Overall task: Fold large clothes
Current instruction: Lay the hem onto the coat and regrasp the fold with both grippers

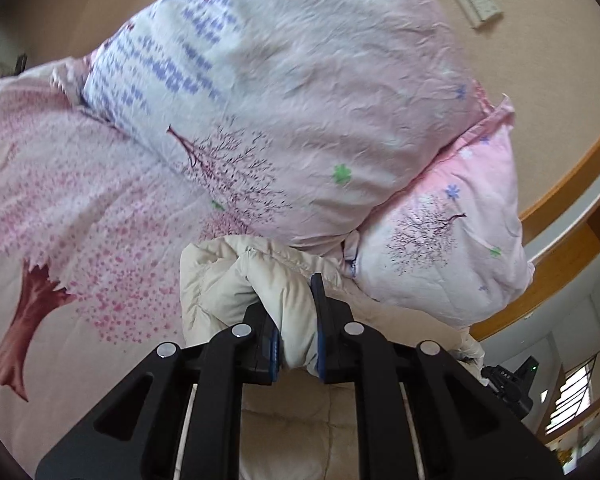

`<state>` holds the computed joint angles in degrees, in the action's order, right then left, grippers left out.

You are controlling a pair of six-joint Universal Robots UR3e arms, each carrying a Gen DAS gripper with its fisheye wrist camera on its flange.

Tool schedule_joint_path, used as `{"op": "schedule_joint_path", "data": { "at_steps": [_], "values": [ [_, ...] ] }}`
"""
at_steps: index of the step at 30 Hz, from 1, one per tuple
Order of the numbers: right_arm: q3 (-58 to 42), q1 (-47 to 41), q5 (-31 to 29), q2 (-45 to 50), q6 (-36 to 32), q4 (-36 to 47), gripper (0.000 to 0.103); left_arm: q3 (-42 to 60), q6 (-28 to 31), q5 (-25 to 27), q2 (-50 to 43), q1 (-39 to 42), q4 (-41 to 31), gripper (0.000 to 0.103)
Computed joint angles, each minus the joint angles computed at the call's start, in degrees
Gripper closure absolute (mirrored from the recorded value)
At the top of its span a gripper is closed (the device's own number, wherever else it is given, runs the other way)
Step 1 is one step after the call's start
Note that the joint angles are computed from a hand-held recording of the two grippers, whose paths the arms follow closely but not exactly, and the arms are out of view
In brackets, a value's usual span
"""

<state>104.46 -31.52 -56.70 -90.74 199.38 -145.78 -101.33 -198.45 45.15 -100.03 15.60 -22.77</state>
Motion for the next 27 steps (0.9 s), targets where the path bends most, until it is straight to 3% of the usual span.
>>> {"op": "schedule_joint_path", "data": {
  "at_steps": [1,2,3,5,6,8,11,14,21,24,27],
  "values": [
    [-0.80,0.15,-0.09,0.74,0.52,0.51,0.088,0.92,-0.76,-0.24,-1.09,-0.13,-0.25,0.090],
    [-1.87,0.36,0.25,1.85,1.38,1.01,0.078,1.53,-1.66,-0.34,-1.90,-0.20,-0.27,0.089],
    [-2.47,0.34,1.11,2.89,2.49,0.78,0.057,2.29,-2.42,-0.69,-2.79,-0.23,-0.58,0.086],
    [-3.69,0.49,1.77,4.50,4.93,-0.05,0.034,3.24,-3.49,-1.71,-4.26,-0.24,-0.24,0.075],
    [-4.03,0.52,1.97,5.12,5.81,-1.04,0.034,3.83,-4.10,-2.17,-5.02,-0.27,-0.22,0.070],
    [-4.89,0.43,2.28,5.62,5.79,-1.60,0.034,3.90,-5.89,-3.19,-5.75,0.06,0.67,0.048],
    [-4.11,-0.39,1.66,3.94,3.69,-1.47,0.034,2.64,-6.48,-5.18,-5.06,1.38,1.28,0.036],
    [-1.81,-1.87,-0.18,-0.43,-2.24,1.33,0.034,0.07,-2.45,-5.57,-1.18,3.40,-2.55,0.032],
    [5.16,-10.25,2.99,-11.45,-18.86,15.65,0.037,-4.06,10.23,2.95,7.23,4.69,-13.27,0.031],
    [5.90,-11.65,3.31,-12.01,-23.03,19.72,0.037,-4.40,14.64,5.99,8.28,3.78,-16.34,0.031],
    [5.24,-9.85,2.28,-9.34,-22.73,18.79,0.037,-2.80,15.85,9.26,6.80,1.42,-17.58,0.032]
  ]
}}
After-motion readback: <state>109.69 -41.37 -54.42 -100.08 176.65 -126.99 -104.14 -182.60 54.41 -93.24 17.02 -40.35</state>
